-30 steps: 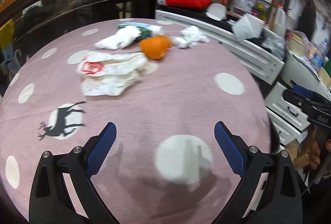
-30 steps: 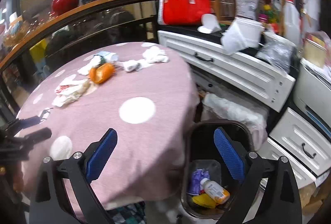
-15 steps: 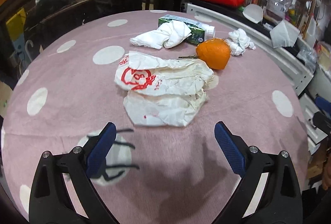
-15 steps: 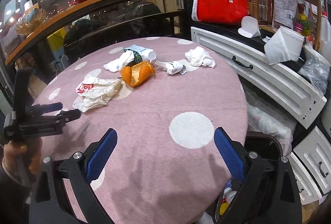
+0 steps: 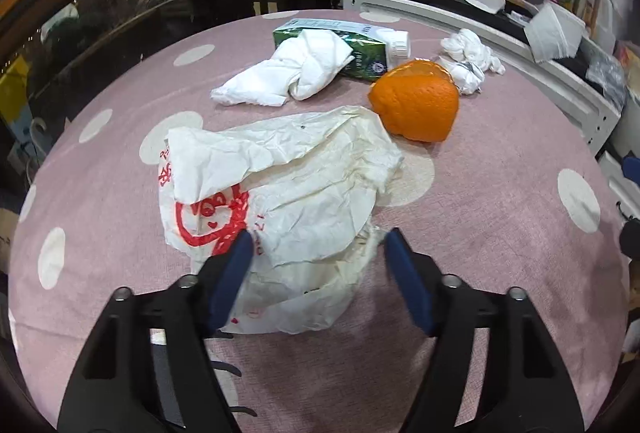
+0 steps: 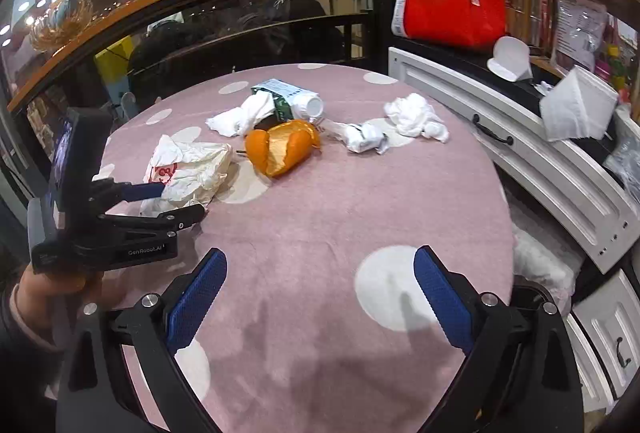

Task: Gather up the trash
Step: 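Move both grippers back over the table toward the white bag and orange peel, then grasp the white-and-red plastic bag with the left gripper while the right grasps the orange peel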

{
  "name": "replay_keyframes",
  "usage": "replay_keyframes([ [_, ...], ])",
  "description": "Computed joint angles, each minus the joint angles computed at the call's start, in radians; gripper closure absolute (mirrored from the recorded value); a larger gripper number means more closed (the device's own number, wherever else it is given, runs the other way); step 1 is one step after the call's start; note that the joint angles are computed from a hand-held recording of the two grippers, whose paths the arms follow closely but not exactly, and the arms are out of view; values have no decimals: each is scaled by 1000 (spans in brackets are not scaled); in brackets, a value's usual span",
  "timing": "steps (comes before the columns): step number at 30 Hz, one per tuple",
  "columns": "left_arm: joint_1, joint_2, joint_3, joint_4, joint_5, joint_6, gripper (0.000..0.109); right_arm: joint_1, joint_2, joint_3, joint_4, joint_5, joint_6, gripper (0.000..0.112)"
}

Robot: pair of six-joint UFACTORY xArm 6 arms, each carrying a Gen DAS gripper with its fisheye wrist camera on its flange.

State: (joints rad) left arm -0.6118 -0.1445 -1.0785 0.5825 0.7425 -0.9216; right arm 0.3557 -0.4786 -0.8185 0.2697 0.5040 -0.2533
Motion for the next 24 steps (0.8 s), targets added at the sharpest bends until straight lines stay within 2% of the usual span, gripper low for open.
replay_keyframes([
  [1, 6, -10, 11, 2, -9, -12, 50, 3, 16, -14, 13, 3, -10, 19],
  [3, 8, -26, 24, 25, -7, -46, 65, 18, 56, -51, 50, 6, -39, 19],
  [6, 22, -72, 66, 73, -44, -133, 79, 42, 116, -104, 63, 5, -58, 19],
  [11, 41, -145, 117, 174, -78, -286, 84, 69, 245, -210, 76, -3, -85, 19],
  [14, 40, -179, 135, 254, -75, -363, 85, 66, 353, -314, 114, 64, -96, 19],
  [17, 48, -198, 155, 262, -102, -387, 85, 63, 452, -403, 71, 88, -37, 19],
  [21, 57, -206, 168, 262, -126, -397, 85, 53, 534, -500, 123, 145, -35, 19],
  [23, 61, -210, 174, 255, -142, -396, 85, 60, 572, -543, 91, 154, -20, 19],
  [24, 61, -210, 175, 255, -147, -397, 85, 64, 584, -553, 68, 151, 0, 23],
])
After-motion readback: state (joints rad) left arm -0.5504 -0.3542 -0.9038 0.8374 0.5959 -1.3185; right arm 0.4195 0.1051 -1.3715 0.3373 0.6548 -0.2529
